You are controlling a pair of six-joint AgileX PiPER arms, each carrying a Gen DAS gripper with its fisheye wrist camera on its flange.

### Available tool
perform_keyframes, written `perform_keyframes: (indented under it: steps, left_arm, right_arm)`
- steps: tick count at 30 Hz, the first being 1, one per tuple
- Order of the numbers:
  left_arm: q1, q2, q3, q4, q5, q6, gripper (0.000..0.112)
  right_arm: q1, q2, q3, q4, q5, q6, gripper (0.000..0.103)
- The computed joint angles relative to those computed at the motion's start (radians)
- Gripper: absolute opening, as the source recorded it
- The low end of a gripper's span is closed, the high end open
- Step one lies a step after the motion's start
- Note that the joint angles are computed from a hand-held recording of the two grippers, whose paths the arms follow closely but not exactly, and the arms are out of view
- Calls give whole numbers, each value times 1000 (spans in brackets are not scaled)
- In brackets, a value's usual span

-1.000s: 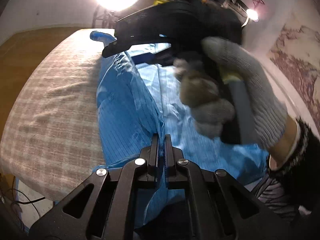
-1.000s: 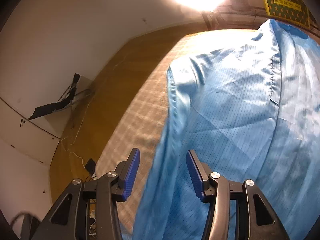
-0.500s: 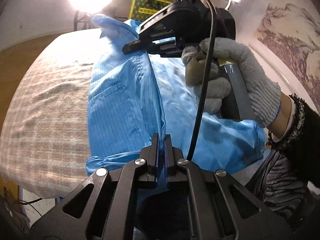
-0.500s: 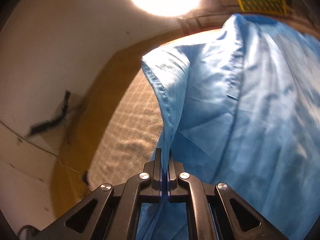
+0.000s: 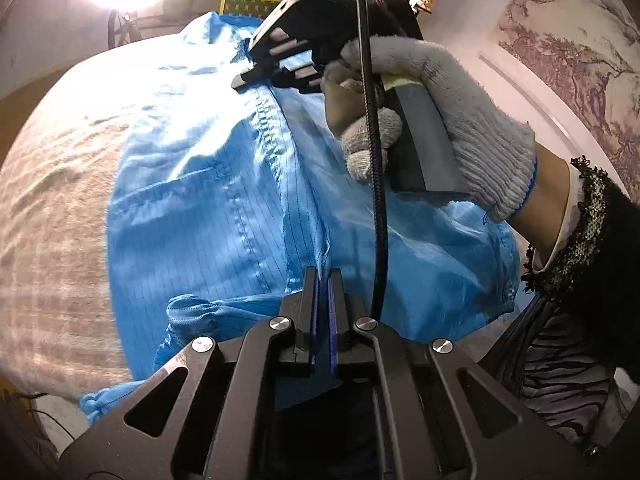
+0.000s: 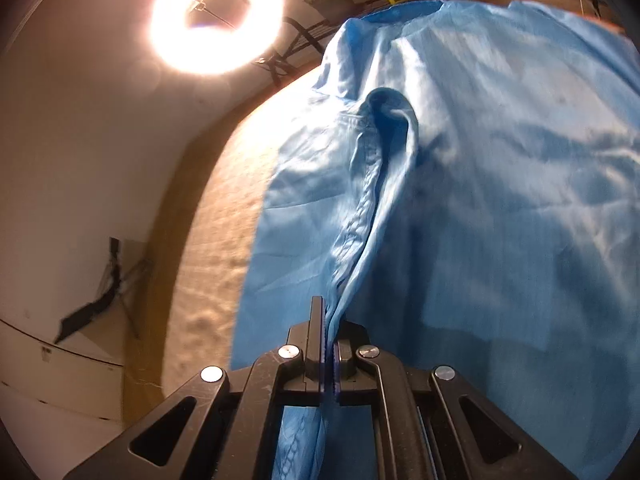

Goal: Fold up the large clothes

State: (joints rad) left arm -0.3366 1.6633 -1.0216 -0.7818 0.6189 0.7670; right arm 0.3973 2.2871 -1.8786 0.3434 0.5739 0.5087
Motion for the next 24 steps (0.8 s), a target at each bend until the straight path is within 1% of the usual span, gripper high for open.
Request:
perform_keyframes:
  steps: [2,3,4,5,6,7,8,10,11,13,14,17,18,20,22,23,24]
  left_arm:
    - [6,2,-8,2,29,14,2]
    - [1,-4,-4,10,31,6,2]
    - [11,-11,-6,20,49,5,2]
    - [34,-25,1,13,81,24,3]
    - [54,-41,18,-20,104,61,4]
    - [89,-58,33,-55,143,109,5]
    - [129,-80,55,-85,183,155,10]
    - [227,-142,113,-136,268,253,22]
    - [261,-158,128,-148,299,283,31]
    - [344,-214,172,-173,355,344,33]
    - [404,-241,191,-186,401,381,33]
    - [532,-286,221,-222,469,435,33]
    - [594,-289,228,-234,498,452,33]
    - [673,-275,230,-247,517,461,33]
    - [749,-223,214,-265,536,453,33]
    - [776,-191,199,-272,543,449,35]
    - [800,-153,181,-278,542,448,41]
  right_arm:
    - [-1,3,-2,10,5,-29,0]
    - [-3,0,-2,17,14,-53,5]
    - [-2,-1,-6,-4,28,-46,11]
    - [0,-17,18,-22,24,-48,17]
    - [3,-38,44,-53,17,-40,33]
    - [9,-61,67,-105,13,-7,41]
    - [7,-88,104,-124,3,-2,42]
    - [3,-153,204,-76,-36,-64,43]
    - [4,-182,244,-62,-47,-80,44]
    - [18,-246,327,-49,-63,-107,45]
    - [27,-271,358,-51,-69,-110,45]
    - [80,-354,447,-59,-99,-107,45]
    - [99,-380,472,-55,-109,-115,45]
    - [150,-430,517,-56,-129,-124,45]
    - [204,-469,565,-46,-154,-131,45]
    - [231,-481,583,-57,-168,-112,45]
    - [262,-492,605,-81,-184,-74,46]
